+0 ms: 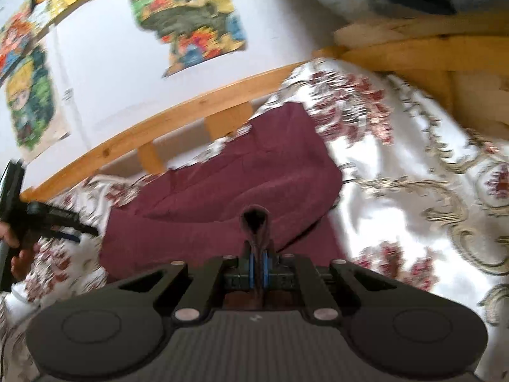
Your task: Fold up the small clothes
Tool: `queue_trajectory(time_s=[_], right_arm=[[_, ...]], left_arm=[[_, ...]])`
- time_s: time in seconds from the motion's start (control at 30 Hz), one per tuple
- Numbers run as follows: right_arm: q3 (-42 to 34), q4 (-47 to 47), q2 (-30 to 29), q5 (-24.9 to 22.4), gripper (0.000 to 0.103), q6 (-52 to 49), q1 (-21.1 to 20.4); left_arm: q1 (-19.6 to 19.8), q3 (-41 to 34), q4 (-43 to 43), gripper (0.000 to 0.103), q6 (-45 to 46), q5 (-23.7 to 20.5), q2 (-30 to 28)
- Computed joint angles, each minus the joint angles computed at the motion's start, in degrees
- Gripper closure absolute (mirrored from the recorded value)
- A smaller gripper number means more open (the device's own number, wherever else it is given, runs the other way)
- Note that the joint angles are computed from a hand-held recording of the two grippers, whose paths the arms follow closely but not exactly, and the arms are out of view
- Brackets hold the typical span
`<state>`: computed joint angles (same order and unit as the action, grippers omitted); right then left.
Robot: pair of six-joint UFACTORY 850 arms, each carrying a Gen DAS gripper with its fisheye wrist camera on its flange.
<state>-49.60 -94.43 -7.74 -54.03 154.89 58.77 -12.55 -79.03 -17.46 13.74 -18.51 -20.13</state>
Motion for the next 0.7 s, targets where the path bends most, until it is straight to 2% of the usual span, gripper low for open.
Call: queue_trajectory(time_s=[0.13, 0.23, 0.37, 0.47, 0.6, 0.67, 0.7], right_arm=[[1.8, 0.8, 1.5, 2.5, 0.096, 2.5, -1.8], [2.4, 0.3, 1.7, 5.2, 0.096, 4.3, -2.8], [2.3, 0.2, 1.5, 6.0, 0.096, 4.0, -2.9], [2.2, 0.1, 1.6, 5.8, 0.096, 3.9, -2.8], [2.1, -0.5, 1.5, 5.9, 0.096, 4.2, -2.7], [2.0, -1.4, 1.6, 7.5, 0.096, 4.9, -2.8], [2.1, -2.1, 1.8, 8.6, 0.096, 5.5, -2.9]], left_arm=[[1.2, 1.0, -16.8, 0.042, 12.7, -2.0, -0.3], [1.5, 1.3, -21.4, 0.052, 17.1, -4.0, -0.9], [2.2, 1.6, -26.6, 0.075, 19.8, -6.7, -1.7], [3.3, 2.5, -34.6, 0.101, 24.4, -8.8, -1.5], [3.7, 5.9, -45.4, 0.103, 33.1, -5.2, 0.9], [3.4, 7.1, -45.4, 0.103, 31.5, -1.2, 2.0], [3.1, 7.3, -42.3, 0.103, 28.1, 0.8, 2.3]])
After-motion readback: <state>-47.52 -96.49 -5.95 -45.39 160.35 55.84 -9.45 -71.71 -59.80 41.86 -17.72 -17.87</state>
